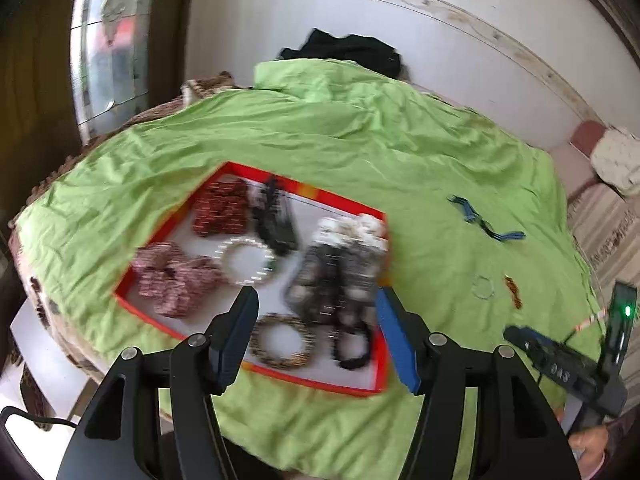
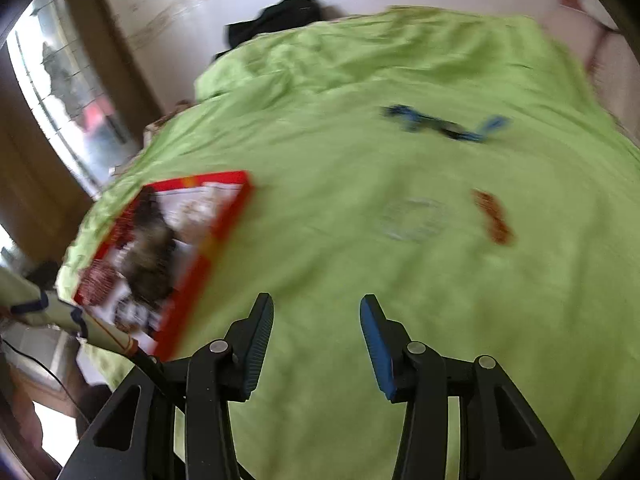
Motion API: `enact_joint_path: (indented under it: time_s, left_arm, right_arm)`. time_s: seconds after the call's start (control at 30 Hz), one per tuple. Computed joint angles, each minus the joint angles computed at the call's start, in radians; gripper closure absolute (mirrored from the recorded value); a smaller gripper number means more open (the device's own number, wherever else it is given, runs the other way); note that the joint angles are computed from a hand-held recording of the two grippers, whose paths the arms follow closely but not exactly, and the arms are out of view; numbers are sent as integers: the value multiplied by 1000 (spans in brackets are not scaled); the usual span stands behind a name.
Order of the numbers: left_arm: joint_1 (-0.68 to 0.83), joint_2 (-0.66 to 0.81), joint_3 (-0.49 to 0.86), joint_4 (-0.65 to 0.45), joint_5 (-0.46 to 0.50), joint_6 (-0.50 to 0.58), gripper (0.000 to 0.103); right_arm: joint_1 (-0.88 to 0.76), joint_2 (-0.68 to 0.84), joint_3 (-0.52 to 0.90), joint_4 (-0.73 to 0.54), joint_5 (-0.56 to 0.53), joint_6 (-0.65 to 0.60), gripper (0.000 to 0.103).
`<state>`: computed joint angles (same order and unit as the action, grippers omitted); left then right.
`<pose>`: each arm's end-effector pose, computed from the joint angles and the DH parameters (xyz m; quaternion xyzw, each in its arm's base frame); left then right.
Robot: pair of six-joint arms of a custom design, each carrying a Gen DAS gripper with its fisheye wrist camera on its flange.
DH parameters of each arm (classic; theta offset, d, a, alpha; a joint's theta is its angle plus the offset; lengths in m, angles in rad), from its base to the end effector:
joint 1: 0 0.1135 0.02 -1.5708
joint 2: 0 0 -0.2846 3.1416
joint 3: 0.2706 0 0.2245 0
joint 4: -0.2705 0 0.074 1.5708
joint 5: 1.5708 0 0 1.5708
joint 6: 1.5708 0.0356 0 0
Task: Organize jewelry
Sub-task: 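Withdraw both open tools from the tray back over the sheet, then move both tools toward the jade-bead and red-bead bracelets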
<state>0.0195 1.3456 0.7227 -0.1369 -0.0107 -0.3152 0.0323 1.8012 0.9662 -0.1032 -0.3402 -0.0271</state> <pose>0.2466 0.0052 0.2380 -0.1551 0.9057 -0.0533 0.3909 0.3377 0.0228 0.1838 -0.0804 0.9347 0.1617 0.3062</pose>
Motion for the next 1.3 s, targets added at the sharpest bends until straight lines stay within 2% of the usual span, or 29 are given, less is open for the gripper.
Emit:
enact_joint_path:
  time_s: [0.2, 0.33, 0.53, 0.6, 0.83, 0.97, 1.3]
  left_arm:
    - [-243, 102, 64, 27, -66, -86, 43]
    - [-370, 179, 136, 7, -63, -127, 43]
    - [-525, 213, 198, -37, -168, -131, 43]
    - [-548, 195, 191, -40, -184, -136, 43]
    - [-570, 98, 150, -51, -218, -140, 42]
    - [-541, 64, 123, -38, -209, -146, 38]
    - [-460, 171, 127, 0, -136, -159, 38]
  right_arm:
    - [-268, -102, -136, 17, -27, -108, 50]
    - [-434, -130, -157, -3, -88, -146, 48]
    - [-556, -144, -159, -28, -140, -173, 47]
    - [-570, -166, -167, -42, -146, -178, 43]
    - [-602, -292, -181, -98, -156, -196, 38]
    - [-611, -340, -156, -132, -148, -207, 31]
    - [-576, -256, -144, -106, -99, -203, 30]
